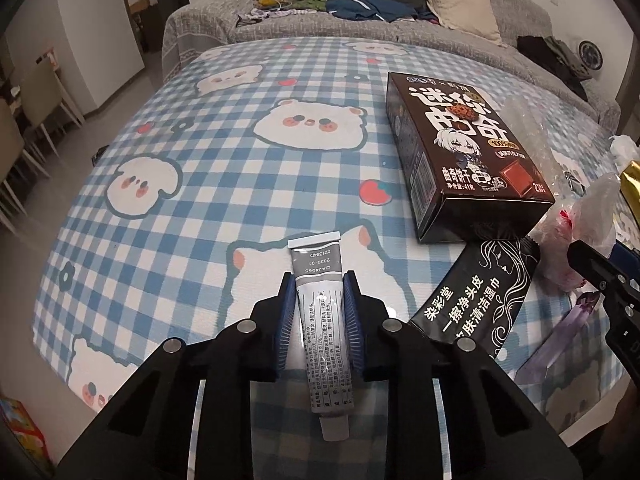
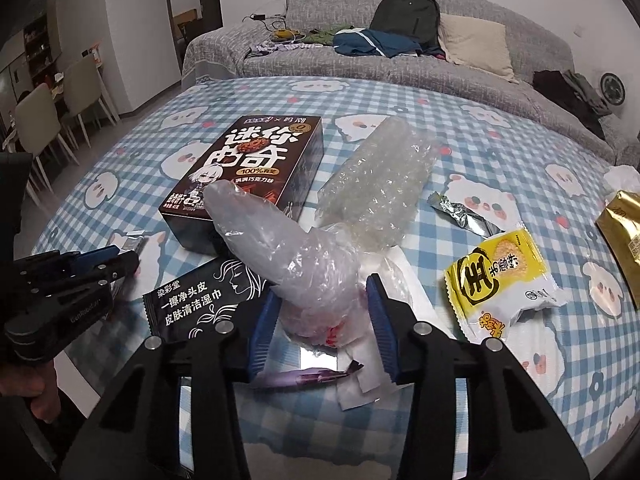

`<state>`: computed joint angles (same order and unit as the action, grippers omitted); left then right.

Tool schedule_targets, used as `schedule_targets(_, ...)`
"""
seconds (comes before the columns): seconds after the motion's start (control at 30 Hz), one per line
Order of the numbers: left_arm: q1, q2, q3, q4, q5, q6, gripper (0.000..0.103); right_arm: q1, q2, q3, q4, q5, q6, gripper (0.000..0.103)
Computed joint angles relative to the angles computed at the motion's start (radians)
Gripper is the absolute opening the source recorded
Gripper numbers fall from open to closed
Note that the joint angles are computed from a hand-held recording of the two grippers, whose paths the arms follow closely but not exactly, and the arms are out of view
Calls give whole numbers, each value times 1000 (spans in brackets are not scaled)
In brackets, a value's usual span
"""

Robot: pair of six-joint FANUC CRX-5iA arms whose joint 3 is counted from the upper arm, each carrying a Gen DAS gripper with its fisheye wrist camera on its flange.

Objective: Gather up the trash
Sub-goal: 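Grasp the white tube with the left tool while the right tool grasps the clear plastic bag, then carry the white tube and clear plastic bag over the trash bin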

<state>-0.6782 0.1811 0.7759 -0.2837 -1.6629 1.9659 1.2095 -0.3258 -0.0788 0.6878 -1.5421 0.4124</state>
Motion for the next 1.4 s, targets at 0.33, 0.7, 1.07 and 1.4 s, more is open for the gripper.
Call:
schedule_targets(0.33,-22,-13,20,-12,-9,16,23,35,-6,11,32,-42,-35,40)
schedule_targets(0.7,-69,-28,55,-29,-34,29,23,127,-12,35,78,-126,-97,40)
schedule_targets(1.07,-129,-63,55,-56,-55,50,20,260,-28,41,124,-233,-184,40)
schedule_targets(1.4,-145,-83,26,-34,-59,72,17,333,-34,38,130,-282,-241,39)
